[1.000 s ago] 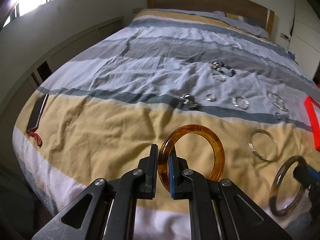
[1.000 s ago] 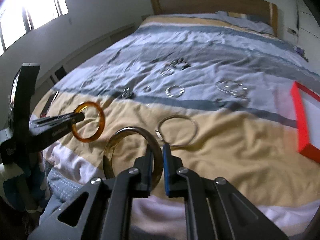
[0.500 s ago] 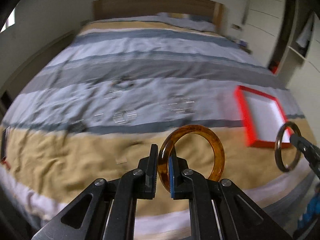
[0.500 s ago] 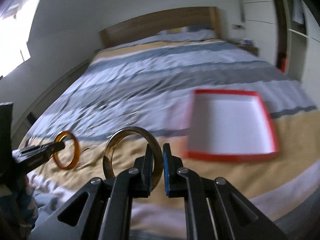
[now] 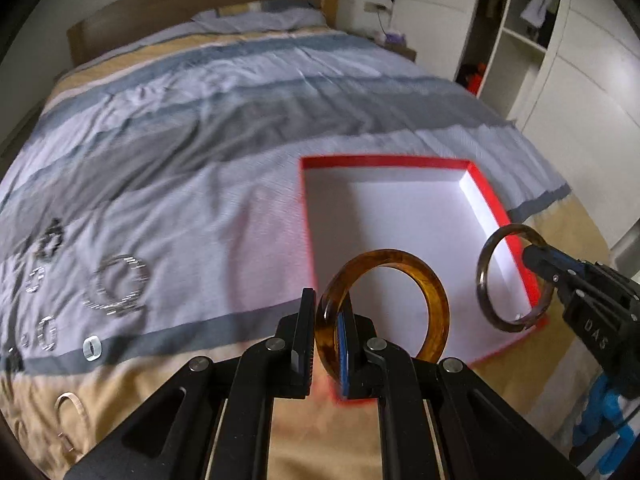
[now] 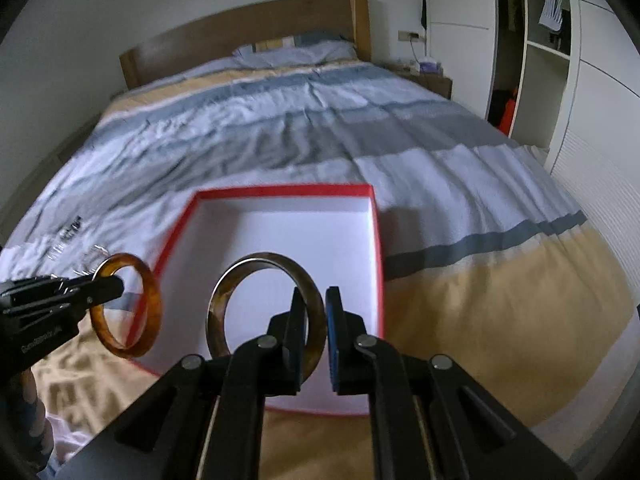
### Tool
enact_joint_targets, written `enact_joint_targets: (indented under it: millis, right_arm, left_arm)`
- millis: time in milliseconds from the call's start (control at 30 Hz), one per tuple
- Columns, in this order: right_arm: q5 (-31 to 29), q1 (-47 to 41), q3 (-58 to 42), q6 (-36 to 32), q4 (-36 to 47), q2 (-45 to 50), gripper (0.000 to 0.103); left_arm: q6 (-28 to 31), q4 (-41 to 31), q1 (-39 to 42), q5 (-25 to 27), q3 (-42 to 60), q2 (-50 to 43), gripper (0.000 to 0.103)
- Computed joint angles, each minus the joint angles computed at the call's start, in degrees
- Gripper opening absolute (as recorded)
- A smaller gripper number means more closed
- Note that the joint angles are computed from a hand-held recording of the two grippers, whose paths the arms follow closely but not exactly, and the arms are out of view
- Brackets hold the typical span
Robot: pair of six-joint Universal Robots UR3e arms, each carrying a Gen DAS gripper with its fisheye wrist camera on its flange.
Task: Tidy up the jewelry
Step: 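Carry both held bangles over the red-rimmed white box, then lower the bangles into the box and open both tools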
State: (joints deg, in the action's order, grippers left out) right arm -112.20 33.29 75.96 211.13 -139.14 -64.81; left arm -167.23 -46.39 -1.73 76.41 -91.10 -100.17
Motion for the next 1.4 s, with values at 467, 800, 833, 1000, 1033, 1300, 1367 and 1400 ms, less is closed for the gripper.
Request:
enact_joint_targets:
  millis: [467, 800, 833, 1000, 1033, 1300, 1367, 1400]
  right_arm:
    - [3.82, -1.56, 0.66, -9.29, 3.79, 3.06, 0.007]
    - [7.00, 2.07, -10.79, -13.10, 10.15, 9.33, 0.010]
    - [6.71, 2.42, -12.03, -13.33, 10.99, 9.98, 0.010]
    - [6.80, 2.96, -14.63, -13.88, 13.68, 10.83, 0.014]
    - [7.02, 3.07, -14.49, -14.08, 13.97, 10.50, 0.014]
    - [2.48, 5.25, -11.84, -11.47, 15.85, 4.02, 0.030]
    - [1.43, 5.94, -10.50, -10.13, 16.55, 1.35, 0.031]
    - [0.67, 6.40, -10.04, -9.41, 17.13, 0.11, 0.031]
  left_arm:
    - [-2.47, 2.57, -8.24, 12.66, 0.89, -8.13, 0.011]
    - [-5.22, -1.20, -3.32, 14.95, -7.42, 0.55, 0.011]
    - [-5.16, -1.31, -2.82, 14.59, -7.87, 1.08, 0.011]
    - [-4.20, 1.39, -2.29, 14.23, -10.14, 2.16, 0.011]
    - [-4.01, 2.36, -2.40, 14.49, -10.77, 2.28, 0.011]
    - [-3.48, 1.61, -1.23, 10.90, -12.04, 5.67, 0.021]
    - [-3.75, 1.50, -1.77, 11.76, -12.44, 7.22, 0.036]
    - [-3.51, 1.62, -1.27, 11.15, -12.80, 8.22, 0.040]
